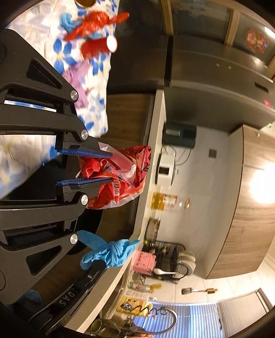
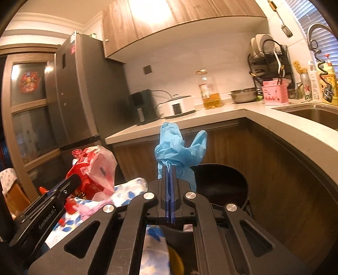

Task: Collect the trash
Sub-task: 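Carry the red snack bag and blue glove over the black bin with both tools, then open both tools to drop the snack bag and glove into the bin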

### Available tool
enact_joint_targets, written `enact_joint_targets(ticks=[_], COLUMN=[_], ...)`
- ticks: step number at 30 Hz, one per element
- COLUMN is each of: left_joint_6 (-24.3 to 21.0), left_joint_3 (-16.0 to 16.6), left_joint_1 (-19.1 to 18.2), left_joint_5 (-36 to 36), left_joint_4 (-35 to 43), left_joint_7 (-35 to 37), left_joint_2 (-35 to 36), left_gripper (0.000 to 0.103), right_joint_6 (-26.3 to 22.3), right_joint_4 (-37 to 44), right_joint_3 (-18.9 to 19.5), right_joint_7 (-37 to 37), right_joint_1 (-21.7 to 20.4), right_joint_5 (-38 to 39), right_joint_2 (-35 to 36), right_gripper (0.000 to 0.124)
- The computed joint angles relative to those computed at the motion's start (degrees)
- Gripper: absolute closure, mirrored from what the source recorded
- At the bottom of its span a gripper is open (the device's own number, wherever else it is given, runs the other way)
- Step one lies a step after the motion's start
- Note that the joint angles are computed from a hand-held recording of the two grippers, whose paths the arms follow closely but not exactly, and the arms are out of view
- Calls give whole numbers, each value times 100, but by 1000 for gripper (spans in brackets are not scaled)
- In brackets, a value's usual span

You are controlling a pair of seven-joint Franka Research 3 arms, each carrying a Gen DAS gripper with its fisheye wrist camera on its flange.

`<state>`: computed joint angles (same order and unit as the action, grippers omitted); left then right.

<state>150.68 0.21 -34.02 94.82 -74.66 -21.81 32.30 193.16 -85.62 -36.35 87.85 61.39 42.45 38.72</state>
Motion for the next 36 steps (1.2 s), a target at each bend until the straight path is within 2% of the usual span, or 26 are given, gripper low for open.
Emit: enact_joint_targets(ticks=[2,7,11,13,17,25,27,29,31,34,36], left_joint_6=[104,428,594,627,665,697,633,787,874,970,1097], left_joint_3=[-49,72,90,116,152,80,121,155,450,870,1202], left_joint_1=[38,21,48,36,36,126,99,117,13,-153,-319], left_joint_5=[-198,-842,-1479,-1753,-2315,-3579,-3840,-4050,-4023,-4023,-3860], left_joint_4=[425,1252,1960,2240,2769,3829,4007,3951,3698,3175,2524], left_joint_7=[311,979,1629,1908,2504,3768,3978,4090,3805,3356,2794], left_joint_2=[316,945,1470,1678,2076,2860,2988,2991,2849,2542,2152], left_gripper=[86,86,86,86,86,83,77,58,50,35,32], right_joint_6=[-28,-101,-187,-231,-258,-479,-525,-482,-436,-430,-380], right_joint_4=[1,169,329,387,510,657,637,556,477,351,254], right_joint_3=[-56,-108,-14,-9,263,120,12,-24,-79,-288,-325], right_joint_7=[6,152,352,487,669,1273,1465,1620,1720,1802,1813], right_joint_1=[-10,-144,-350,-416,-709,-772,-733,-716,-671,-495,-434], right_joint_5=[0,-85,-320,-442,-729,-1170,-1256,-1330,-1358,-1326,-1322], right_joint_2=[28,183,268,316,338,490,511,477,451,441,397], right_gripper=[121,121,121,121,121,118,118,107,95,87,81])
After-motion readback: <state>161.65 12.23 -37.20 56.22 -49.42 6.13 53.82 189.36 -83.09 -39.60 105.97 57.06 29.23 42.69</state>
